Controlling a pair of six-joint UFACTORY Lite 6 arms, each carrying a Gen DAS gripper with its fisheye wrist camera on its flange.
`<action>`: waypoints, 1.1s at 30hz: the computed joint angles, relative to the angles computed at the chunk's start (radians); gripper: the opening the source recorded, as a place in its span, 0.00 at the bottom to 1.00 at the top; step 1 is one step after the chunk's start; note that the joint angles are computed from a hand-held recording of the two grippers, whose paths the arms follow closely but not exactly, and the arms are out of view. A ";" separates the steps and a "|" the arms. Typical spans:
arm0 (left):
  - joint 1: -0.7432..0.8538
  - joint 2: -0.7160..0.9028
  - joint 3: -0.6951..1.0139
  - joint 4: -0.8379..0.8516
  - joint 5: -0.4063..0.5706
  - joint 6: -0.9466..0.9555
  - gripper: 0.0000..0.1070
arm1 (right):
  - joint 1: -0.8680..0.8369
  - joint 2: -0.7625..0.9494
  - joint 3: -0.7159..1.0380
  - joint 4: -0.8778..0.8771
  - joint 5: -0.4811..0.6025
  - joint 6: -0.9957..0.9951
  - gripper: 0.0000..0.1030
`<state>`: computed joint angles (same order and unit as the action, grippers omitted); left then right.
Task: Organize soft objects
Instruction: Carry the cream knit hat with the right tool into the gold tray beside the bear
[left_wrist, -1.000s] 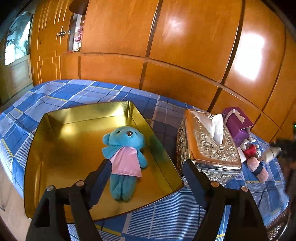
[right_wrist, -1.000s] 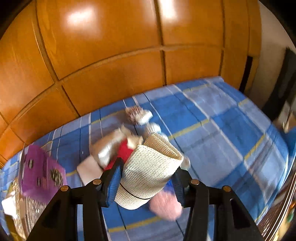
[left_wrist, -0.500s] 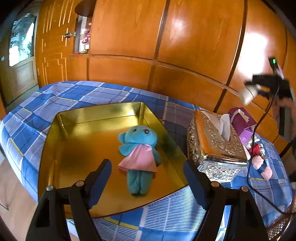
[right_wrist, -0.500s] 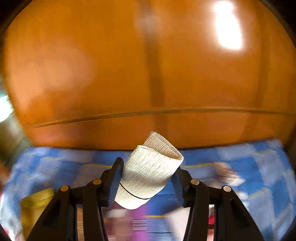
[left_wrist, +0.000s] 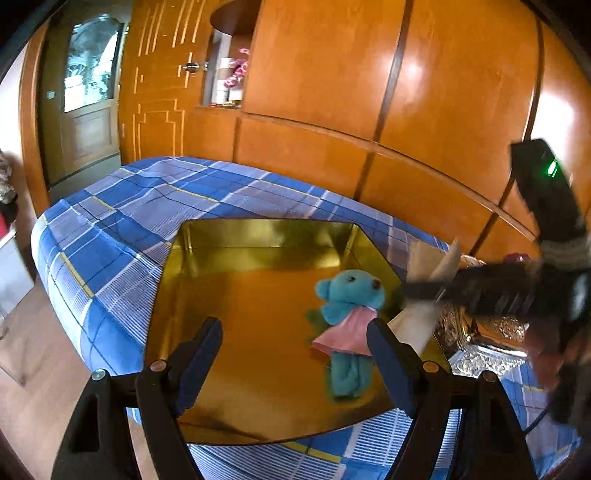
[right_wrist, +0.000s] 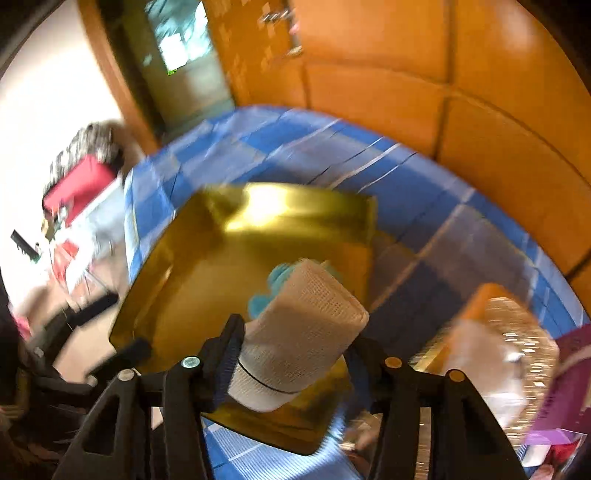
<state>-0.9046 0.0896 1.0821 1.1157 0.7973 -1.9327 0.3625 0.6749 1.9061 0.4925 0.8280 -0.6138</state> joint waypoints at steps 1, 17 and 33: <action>-0.001 -0.006 -0.005 0.004 0.005 -0.008 0.81 | 0.015 0.005 -0.010 -0.027 -0.028 0.019 0.75; -0.056 0.031 0.068 0.009 0.057 0.032 0.82 | -0.105 -0.438 -0.494 0.084 -0.279 -0.073 0.82; -0.171 0.185 0.280 -0.044 0.115 0.177 0.82 | -0.472 -0.736 -0.826 0.311 -0.346 -0.350 0.82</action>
<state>-1.0755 0.2747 1.3625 1.0719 0.9124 -1.7553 -0.1097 -0.0614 1.0806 0.8034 0.4817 -0.9634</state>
